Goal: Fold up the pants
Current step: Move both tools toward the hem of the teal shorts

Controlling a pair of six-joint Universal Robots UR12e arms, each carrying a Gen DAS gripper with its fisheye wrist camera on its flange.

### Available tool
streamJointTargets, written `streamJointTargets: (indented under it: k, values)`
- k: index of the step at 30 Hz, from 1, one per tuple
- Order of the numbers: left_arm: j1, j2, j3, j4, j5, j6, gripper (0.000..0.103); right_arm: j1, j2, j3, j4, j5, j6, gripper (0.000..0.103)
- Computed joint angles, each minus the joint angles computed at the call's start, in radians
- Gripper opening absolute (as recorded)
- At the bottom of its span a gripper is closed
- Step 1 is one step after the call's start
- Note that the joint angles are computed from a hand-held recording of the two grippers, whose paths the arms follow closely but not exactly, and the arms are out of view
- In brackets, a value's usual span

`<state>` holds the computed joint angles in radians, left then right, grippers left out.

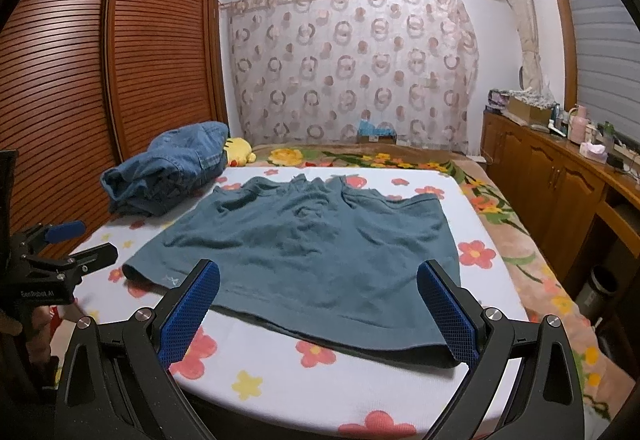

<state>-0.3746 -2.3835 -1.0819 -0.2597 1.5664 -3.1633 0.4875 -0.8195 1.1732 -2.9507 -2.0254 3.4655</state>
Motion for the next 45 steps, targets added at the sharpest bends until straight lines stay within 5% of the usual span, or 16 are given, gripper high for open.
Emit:
streamJointTargets:
  k: [26,31,33,39,43,45]
  values:
    - [0.051,-0.031,0.032,-0.104,-0.024,-0.035,0.099,-0.028,-0.002,0.004,0.116,0.050,0.040,0.088]
    - [0.059,-0.045,0.059,-0.156,-0.064,-0.032,0.093,-0.029,-0.009,0.010,0.126,0.062,0.037,0.081]
    - [0.061,-0.049,0.068,-0.187,-0.077,-0.030,0.083,-0.030,-0.013,0.019,0.121,0.063,0.040,0.081]
    - [0.058,-0.057,0.080,-0.241,-0.070,-0.013,0.078,-0.033,-0.020,0.032,0.116,0.056,0.055,0.081]
    - [0.056,-0.057,0.077,-0.240,-0.062,-0.002,0.077,-0.036,-0.019,0.033,0.115,0.056,0.058,0.081]
    - [0.056,-0.054,0.071,-0.230,-0.070,0.000,0.068,-0.035,-0.020,0.034,0.114,0.055,0.059,0.081]
